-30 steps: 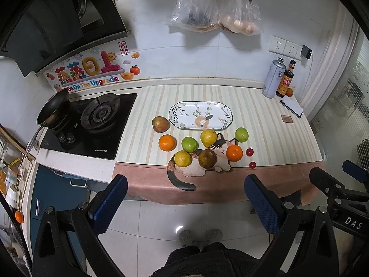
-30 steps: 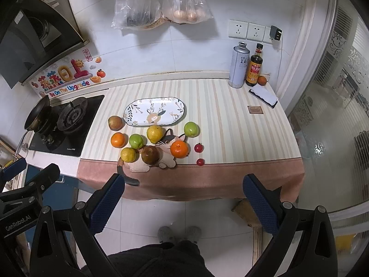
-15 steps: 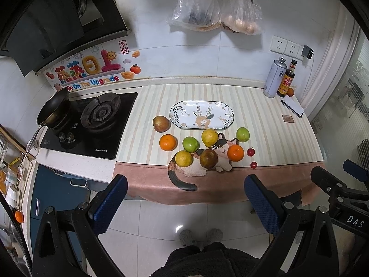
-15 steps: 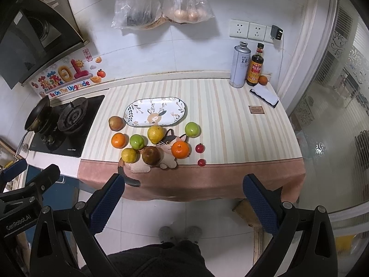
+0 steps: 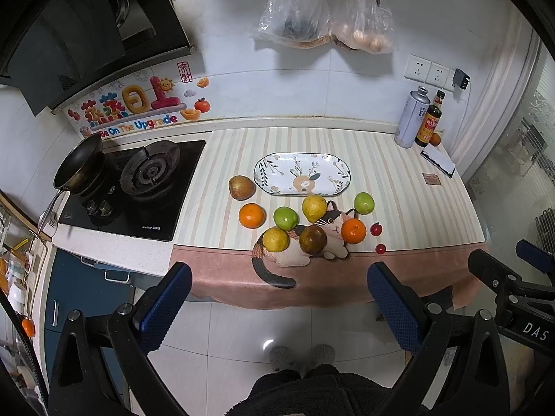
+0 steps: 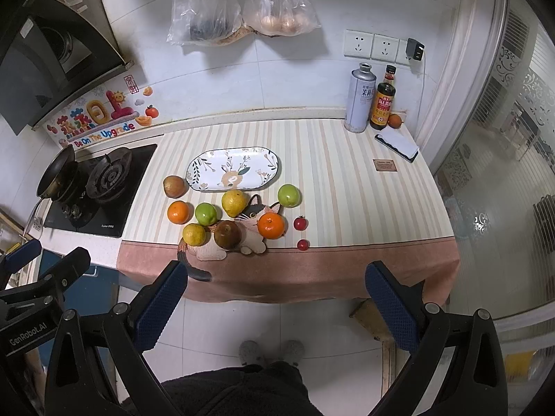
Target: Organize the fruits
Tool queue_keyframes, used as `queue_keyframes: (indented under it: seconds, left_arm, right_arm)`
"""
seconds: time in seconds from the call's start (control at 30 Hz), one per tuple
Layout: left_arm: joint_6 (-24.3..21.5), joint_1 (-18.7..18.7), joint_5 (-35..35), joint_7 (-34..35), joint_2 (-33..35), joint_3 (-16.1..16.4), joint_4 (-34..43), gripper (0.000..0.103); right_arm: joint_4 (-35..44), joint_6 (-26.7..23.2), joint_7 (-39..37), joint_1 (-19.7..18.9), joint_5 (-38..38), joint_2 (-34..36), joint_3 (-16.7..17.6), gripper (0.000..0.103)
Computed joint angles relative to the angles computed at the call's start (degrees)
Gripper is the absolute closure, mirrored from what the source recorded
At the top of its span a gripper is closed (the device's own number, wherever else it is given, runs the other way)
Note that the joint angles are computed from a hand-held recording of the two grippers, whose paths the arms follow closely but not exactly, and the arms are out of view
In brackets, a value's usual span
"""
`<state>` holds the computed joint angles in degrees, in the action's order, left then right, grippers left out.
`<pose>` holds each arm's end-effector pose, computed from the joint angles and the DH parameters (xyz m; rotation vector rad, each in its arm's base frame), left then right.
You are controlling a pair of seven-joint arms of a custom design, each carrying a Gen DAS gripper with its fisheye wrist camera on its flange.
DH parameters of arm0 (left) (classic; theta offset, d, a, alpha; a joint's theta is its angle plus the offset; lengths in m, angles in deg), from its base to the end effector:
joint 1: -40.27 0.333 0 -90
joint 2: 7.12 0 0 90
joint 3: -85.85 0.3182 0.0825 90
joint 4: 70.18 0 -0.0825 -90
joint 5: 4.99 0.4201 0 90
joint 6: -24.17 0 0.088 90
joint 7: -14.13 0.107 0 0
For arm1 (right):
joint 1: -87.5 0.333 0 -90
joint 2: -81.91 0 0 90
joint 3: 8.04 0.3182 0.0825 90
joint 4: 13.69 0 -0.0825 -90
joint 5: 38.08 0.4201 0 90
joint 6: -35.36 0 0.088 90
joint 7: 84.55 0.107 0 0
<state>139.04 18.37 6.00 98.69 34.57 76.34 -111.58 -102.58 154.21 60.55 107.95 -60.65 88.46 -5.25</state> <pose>0.7281 -0.3562 0.6073 -1.4989 2.2872 -0.6405 0.6222 0.2438 0.6227 -1.4603 2.2955 -0.5756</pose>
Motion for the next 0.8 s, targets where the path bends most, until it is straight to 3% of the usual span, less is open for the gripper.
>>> queue_keyframes:
  seconds: [0.8]
  left_arm:
    - [1.50,0.22,0.12,-0.45,-1.14,-0.23,-2.15,0.000]
  right_arm:
    - [-0.08,0.56,0.19,-0.24,0.02,-0.41,-0.04,0.000]
